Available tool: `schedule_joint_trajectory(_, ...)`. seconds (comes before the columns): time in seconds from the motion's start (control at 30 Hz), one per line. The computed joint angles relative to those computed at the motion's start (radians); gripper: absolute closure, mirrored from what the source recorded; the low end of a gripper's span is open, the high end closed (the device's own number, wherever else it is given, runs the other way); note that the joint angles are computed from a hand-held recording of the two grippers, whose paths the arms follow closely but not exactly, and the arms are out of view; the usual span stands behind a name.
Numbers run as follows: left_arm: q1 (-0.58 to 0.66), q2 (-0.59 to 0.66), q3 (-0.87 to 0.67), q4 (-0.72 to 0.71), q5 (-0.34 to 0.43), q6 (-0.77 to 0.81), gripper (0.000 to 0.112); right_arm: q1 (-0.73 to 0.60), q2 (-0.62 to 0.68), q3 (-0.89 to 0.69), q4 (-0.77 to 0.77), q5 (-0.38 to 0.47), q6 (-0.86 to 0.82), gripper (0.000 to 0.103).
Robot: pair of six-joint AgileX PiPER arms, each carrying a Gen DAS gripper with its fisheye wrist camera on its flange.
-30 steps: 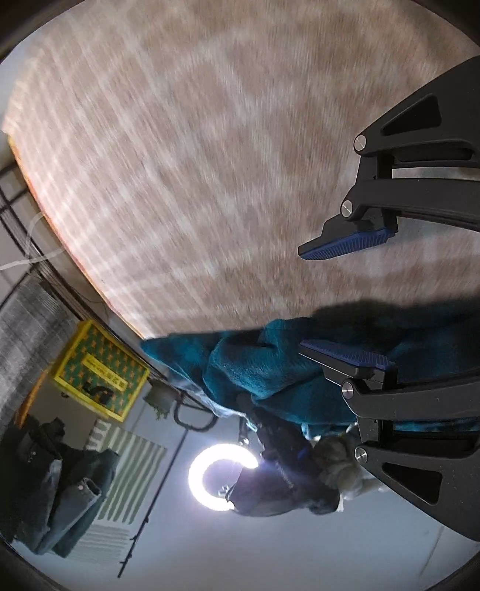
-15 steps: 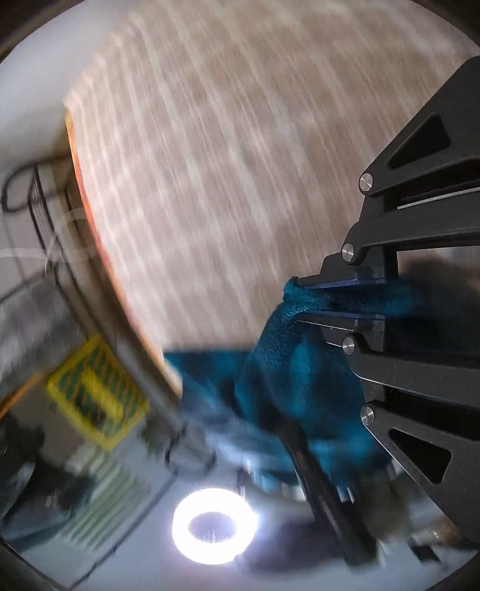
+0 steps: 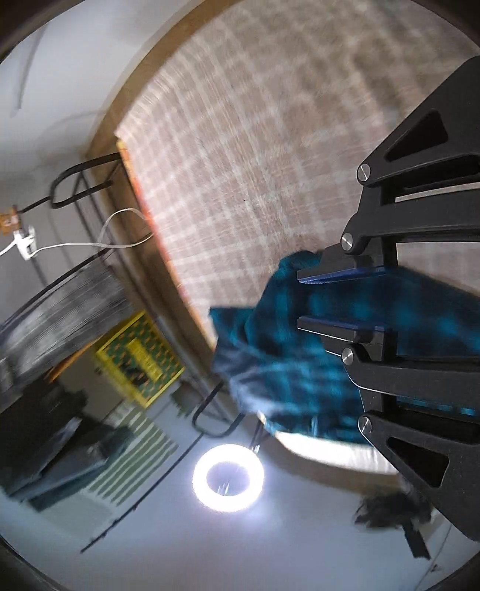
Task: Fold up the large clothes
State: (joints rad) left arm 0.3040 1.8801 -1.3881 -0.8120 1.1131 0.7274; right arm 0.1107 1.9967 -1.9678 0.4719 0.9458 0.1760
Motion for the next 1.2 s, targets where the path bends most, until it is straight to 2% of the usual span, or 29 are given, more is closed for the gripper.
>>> schedule_joint_trajectory(0.1, 0.123, -0.097, 0.200, 0.028, -0.012, 0.114, 0.069, -0.017, -0.175, 0.144, 0.034, -0.025, -0.041, 0.087)
schedule_joint_trajectory(0.2, 0.166, -0.167, 0.325, 0.090, -0.116, 0.168, 0.069, -0.027, -0.347, 0.260, 0.069, -0.026, -0.052, 0.087)
schedule_joint_trajectory(0.23, 0.184, -0.173, 0.336, 0.082, -0.110, 0.179, 0.069, -0.029, -0.396, 0.289, 0.072, -0.020, -0.051, 0.085)
schedule_joint_trajectory(0.33, 0.246, -0.247, 0.371, 0.030, -0.058, 0.234, 0.069, -0.002, -0.532, 0.358, 0.022, 0.009, -0.001, 0.063)
schedule_joint_trajectory(0.4, 0.264, -0.346, 0.418, 0.003, -0.052, 0.295, 0.069, 0.036, -0.615, 0.410, -0.029, 0.033, 0.042, 0.063)
schedule_joint_trajectory(0.5, 0.251, -0.429, 0.438, -0.037, 0.033, 0.334, 0.069, 0.136, -0.712, 0.515, -0.099, 0.040, 0.122, 0.063)
schedule_joint_trajectory(0.57, 0.212, -0.441, 0.436, -0.053, 0.074, 0.327, 0.069, 0.209, -0.762, 0.617, -0.122, 0.023, 0.178, 0.063)
schedule_joint_trajectory(0.6, 0.184, -0.444, 0.446, -0.061, 0.096, 0.325, 0.069, 0.255, -0.775, 0.683, -0.133, -0.005, 0.211, 0.063)
schedule_joint_trajectory(0.67, 0.132, -0.447, 0.474, -0.068, 0.082, 0.298, 0.069, 0.308, -0.778, 0.779, -0.129, -0.050, 0.247, 0.063)
schedule_joint_trajectory(0.8, 0.010, -0.405, 0.498, -0.057, 0.033, 0.232, 0.069, 0.359, -0.749, 0.989, 0.049, -0.221, 0.210, 0.063)
schedule_joint_trajectory(0.93, -0.035, -0.333, 0.510, -0.060, 0.029, 0.183, 0.069, 0.423, -0.664, 1.038, 0.135, -0.320, 0.143, 0.063)
schedule_joint_trajectory(1.07, -0.074, -0.298, 0.521, -0.084, -0.019, 0.176, 0.069, 0.447, -0.557, 1.013, 0.187, -0.336, 0.091, 0.063)
schedule_joint_trajectory(1.13, -0.076, -0.271, 0.520, -0.106, -0.009, 0.179, 0.079, 0.463, -0.514, 0.994, 0.165, -0.323, 0.105, 0.063)
schedule_joint_trajectory(1.2, -0.084, -0.265, 0.517, -0.113, -0.012, 0.180, 0.099, 0.474, -0.483, 0.982, 0.158, -0.312, 0.103, 0.082)
